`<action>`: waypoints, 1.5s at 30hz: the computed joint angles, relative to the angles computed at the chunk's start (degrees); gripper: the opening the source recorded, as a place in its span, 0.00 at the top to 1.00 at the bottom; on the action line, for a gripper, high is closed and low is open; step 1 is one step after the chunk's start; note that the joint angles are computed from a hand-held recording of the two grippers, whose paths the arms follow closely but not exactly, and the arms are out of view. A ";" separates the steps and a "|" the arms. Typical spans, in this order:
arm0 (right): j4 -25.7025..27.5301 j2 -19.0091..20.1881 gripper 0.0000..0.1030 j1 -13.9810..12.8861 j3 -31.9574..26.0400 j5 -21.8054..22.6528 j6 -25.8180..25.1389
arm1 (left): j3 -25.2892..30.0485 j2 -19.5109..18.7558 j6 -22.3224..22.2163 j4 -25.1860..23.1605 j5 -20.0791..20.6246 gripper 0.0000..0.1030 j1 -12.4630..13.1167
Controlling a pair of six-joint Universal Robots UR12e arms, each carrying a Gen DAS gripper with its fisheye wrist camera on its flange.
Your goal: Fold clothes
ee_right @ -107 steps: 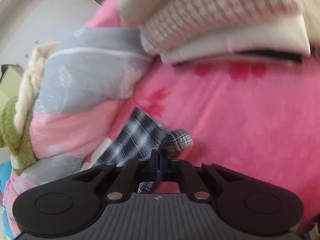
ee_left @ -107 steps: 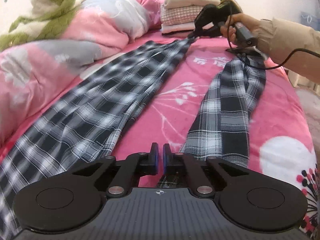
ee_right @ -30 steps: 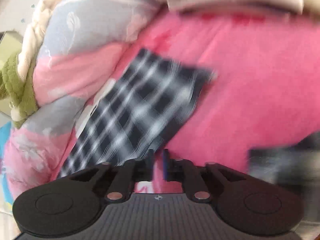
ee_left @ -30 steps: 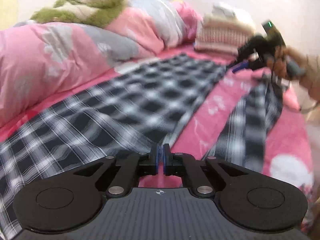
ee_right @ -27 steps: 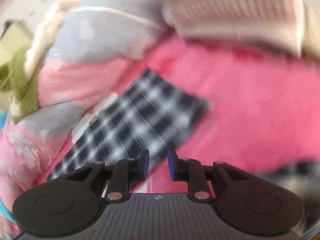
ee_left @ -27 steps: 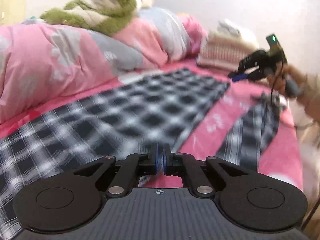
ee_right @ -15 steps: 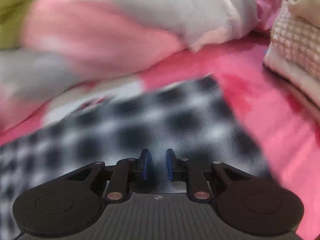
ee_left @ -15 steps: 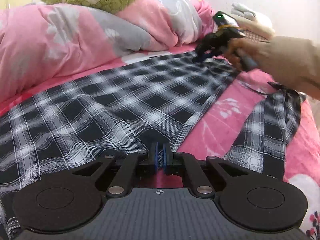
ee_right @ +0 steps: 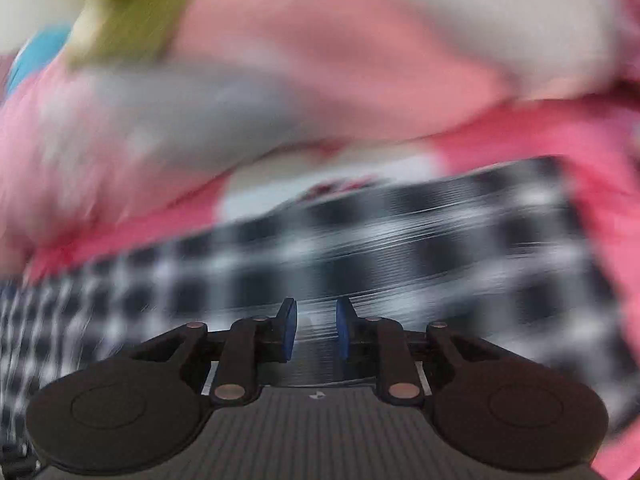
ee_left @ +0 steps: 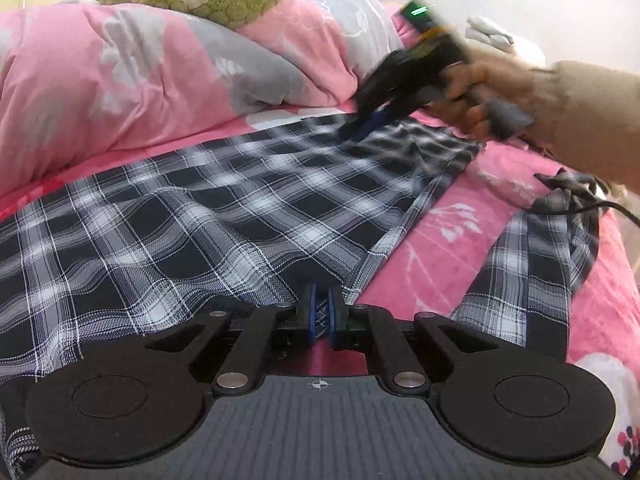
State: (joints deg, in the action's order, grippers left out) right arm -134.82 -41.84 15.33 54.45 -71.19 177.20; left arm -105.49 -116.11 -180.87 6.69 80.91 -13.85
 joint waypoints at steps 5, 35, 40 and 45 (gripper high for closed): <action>-0.23 7.11 0.89 0.25 -10.91 -7.61 10.78 | -0.26 -0.03 -0.94 0.77 -0.33 0.93 0.11; -13.39 -13.24 0.84 -4.74 23.55 -22.60 9.92 | -0.54 -0.37 -7.11 2.14 -4.85 0.88 1.66; -19.72 -13.72 0.82 -2.45 23.97 -19.83 5.36 | -0.61 -0.52 -8.13 2.63 -6.98 0.80 2.16; -23.27 -9.09 0.77 2.18 20.21 -9.06 -7.78 | -0.76 -0.53 -8.37 3.11 -7.34 0.78 2.20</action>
